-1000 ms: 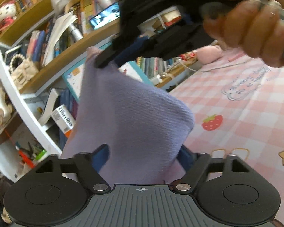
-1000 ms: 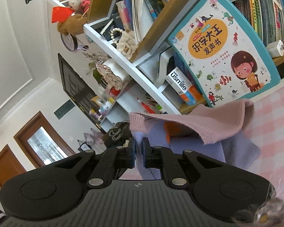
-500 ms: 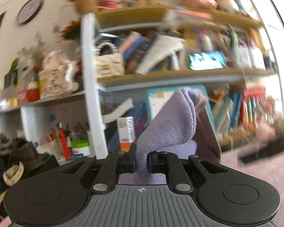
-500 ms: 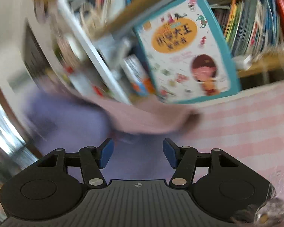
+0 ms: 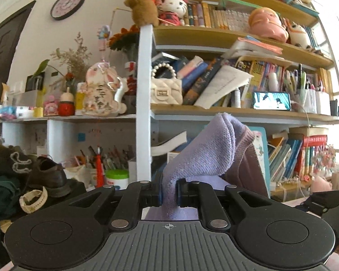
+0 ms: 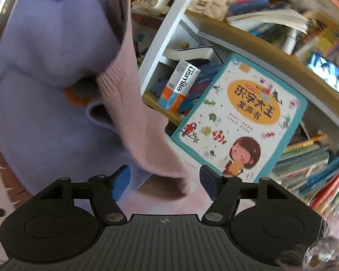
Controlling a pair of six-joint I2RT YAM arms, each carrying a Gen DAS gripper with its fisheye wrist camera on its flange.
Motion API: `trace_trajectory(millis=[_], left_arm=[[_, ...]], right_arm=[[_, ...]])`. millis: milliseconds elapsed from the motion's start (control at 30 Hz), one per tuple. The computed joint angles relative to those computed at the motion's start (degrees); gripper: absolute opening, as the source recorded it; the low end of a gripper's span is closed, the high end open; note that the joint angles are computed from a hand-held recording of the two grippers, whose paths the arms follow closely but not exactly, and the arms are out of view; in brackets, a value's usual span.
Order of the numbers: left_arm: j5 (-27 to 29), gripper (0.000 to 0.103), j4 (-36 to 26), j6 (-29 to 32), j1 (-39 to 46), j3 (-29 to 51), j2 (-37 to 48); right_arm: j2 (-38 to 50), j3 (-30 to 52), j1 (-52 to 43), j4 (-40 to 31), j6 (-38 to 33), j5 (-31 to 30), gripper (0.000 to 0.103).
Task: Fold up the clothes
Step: 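Lift the sweater with both grippers and shake it open in the air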
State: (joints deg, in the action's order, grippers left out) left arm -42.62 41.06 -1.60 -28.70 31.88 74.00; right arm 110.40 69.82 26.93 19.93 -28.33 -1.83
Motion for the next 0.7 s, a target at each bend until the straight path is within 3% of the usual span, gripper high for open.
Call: trace_trajectory(millis=[167, 233, 267, 333, 400, 500, 600, 700], left_arm=[[-0.70, 0.013, -0.76, -1.85, 1.67, -3.29, -4.42], [-0.66, 0.013, -2.15, -3.21, 2.68, -4.38, -6.31], [-0.54, 0.013, -2.83, -3.92, 3.20, -4.96, -7.32], [-0.52, 0.013, -4.20, -5.16, 3.96, -6.09, -9.65], [-0.72, 0.012, -5.44, -6.10, 4.55, -7.24, -12.20], [-1.42, 0.012, -4.28, -5.36, 4.26, -9.08, -15.49], [-0.22, 0.012, -1.64, -4.18, 3.51, -10.53, -18.27], [5.11, 0.012, 0.82, -5.50, 3.26, -12.31, -21.19]], right_arm=[[8.25, 12.82, 0.93, -8.32, 1.44, -1.06, 0.059], [11.81, 18.22, 1.43, -12.63, 0.69, -1.34, 0.031], [13.62, 21.10, 1.77, -15.08, 0.69, -0.90, 0.007], [13.81, 20.87, 1.78, -13.86, 3.25, -1.41, 0.007], [10.26, 15.88, 0.58, -8.37, 10.10, -5.90, 0.007], [2.83, 6.88, -0.22, 0.50, 14.78, -5.80, 0.007], [-6.41, -2.82, -0.22, 9.98, 15.10, -1.02, 0.007], [-18.08, -13.49, 0.42, 18.98, 13.40, 4.67, 0.007]])
